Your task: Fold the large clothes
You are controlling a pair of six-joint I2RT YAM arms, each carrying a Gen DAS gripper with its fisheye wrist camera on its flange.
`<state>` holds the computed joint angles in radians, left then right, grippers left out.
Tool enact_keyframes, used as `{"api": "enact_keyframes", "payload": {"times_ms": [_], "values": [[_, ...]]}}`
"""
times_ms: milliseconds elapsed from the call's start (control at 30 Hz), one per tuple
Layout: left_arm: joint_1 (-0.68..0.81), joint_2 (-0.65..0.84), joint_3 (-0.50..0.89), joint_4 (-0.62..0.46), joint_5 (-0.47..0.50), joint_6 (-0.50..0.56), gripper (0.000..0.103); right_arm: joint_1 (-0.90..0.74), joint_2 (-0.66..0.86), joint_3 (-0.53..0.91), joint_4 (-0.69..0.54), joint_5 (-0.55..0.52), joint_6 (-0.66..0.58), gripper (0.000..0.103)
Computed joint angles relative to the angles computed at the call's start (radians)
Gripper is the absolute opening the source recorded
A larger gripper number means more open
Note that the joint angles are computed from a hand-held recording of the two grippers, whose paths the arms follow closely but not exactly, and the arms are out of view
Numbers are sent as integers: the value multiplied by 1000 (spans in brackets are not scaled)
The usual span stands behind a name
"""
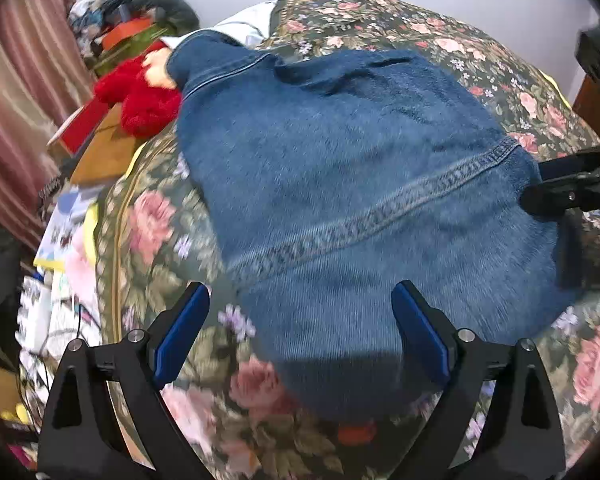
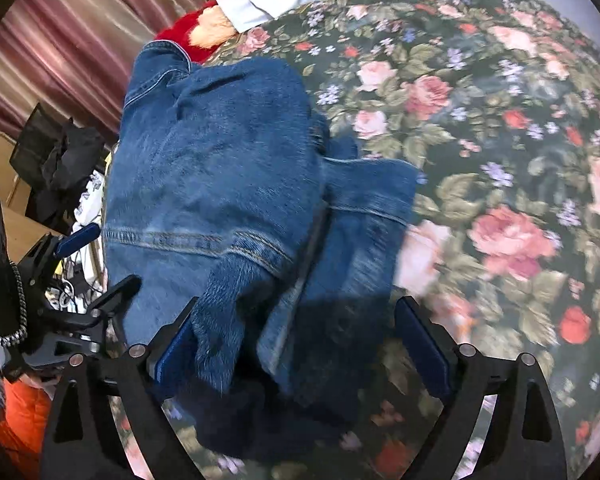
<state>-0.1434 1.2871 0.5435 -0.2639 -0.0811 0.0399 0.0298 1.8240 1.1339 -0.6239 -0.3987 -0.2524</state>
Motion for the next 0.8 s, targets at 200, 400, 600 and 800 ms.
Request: {"api": "enact_keyframes", "payload": {"times_ms": [200, 400, 600, 800], "values": [[-15, -156, -22, -132, -81, -42, 93, -43, -213, -159, 33, 113, -7, 92], [-1, -406, 56, -314, -99, -84, 93, -107, -483, -222, -51, 31, -10, 92], [-53, -633, 229, -456, -112, -132, 93, -112, -764, -176, -148, -66, 39, 92], [-255, -775, 379, -514, -248, -206, 93, -120, -1026, -95, -207, -163, 131, 92]]}}
